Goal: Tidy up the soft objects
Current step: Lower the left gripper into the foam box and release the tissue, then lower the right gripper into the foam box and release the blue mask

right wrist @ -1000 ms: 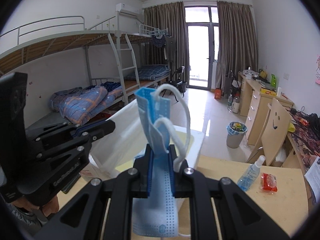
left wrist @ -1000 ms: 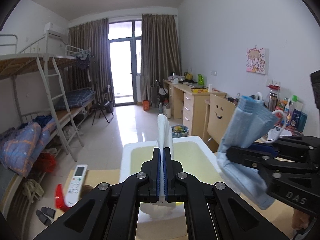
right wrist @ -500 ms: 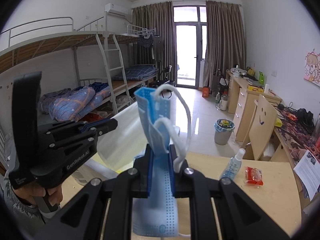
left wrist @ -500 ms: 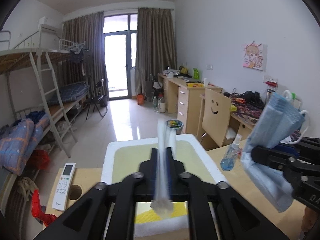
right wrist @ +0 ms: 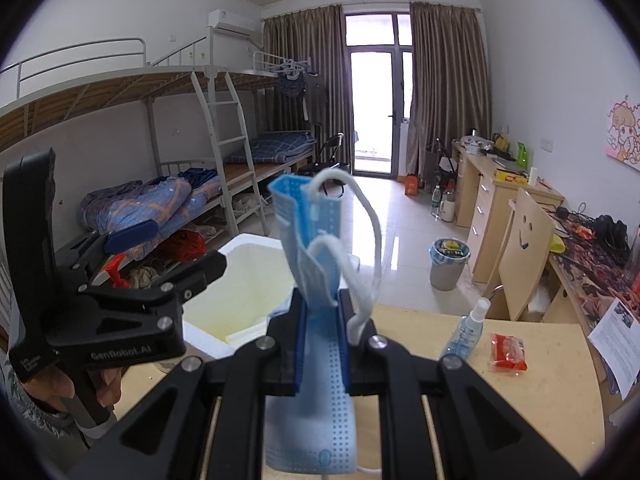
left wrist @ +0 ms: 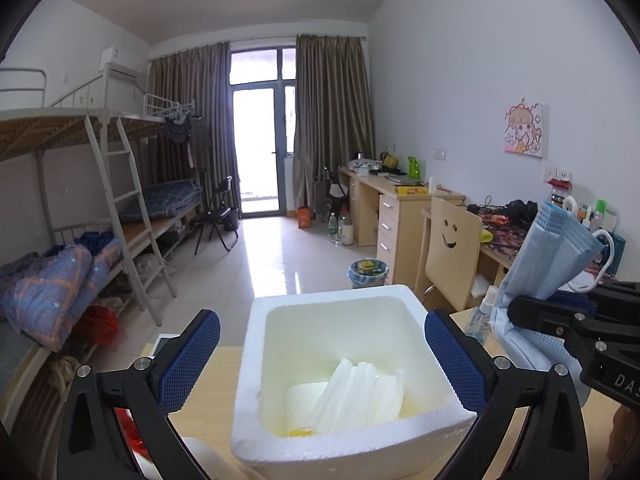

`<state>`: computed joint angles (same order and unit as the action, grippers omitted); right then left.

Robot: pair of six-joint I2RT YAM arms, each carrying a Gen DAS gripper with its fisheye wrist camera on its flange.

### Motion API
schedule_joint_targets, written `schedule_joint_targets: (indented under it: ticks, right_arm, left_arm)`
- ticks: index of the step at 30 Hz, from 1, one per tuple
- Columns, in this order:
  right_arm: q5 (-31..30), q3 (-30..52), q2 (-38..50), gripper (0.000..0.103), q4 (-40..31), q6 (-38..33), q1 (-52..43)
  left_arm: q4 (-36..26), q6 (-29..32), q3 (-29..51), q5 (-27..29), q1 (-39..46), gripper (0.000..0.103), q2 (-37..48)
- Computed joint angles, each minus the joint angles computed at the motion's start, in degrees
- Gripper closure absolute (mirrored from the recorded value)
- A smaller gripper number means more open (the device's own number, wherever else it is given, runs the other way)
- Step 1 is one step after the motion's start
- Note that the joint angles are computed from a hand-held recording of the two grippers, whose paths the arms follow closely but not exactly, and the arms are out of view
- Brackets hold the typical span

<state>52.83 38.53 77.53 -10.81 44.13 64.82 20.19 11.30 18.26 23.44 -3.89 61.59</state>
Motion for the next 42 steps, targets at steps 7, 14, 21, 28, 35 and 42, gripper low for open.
schedule_joint_targets:
  ticks: [7, 14, 21, 28, 35, 42]
  right_arm:
    - [-2.3, 1.0, 1.7, 0.085, 4.5, -4.5, -1.0]
    - [-6.9, 4.1, 6.5, 0.085, 10.3, -10.3, -3.3]
    - [-10.6, 7.3, 11.6, 0.085, 12.5, -12.4, -6.2]
    - [-13.7, 9.9, 15.6, 0.085, 12.9, -12.7, -10.5]
    - [-13.9, 12.7, 18.5, 0.079, 11.3, -11.4, -11.8]
    - [-8.8, 14.5, 19.3, 0.028, 9.1, -11.7, -9.8]
  left_arm:
    - [-2.4, 1.6, -1.2, 3.9, 7.6, 0.001, -3.8]
    - [-4.7, 3.9, -1.7, 11.4, 19.8, 0.001, -6.3]
    - [-5.8, 6.4, -1.3, 15.6, 27.2, 0.001, -5.3]
    - [-5.6, 7.5, -1.2, 20.3, 33.1, 0.001, -4.2]
    - [-4.8, 8.7, -1.7, 22.5, 36.1, 0.001, -2.5]
    - [-4.8, 9.6, -1.4, 24.7, 38.5, 0.001, -1.2]
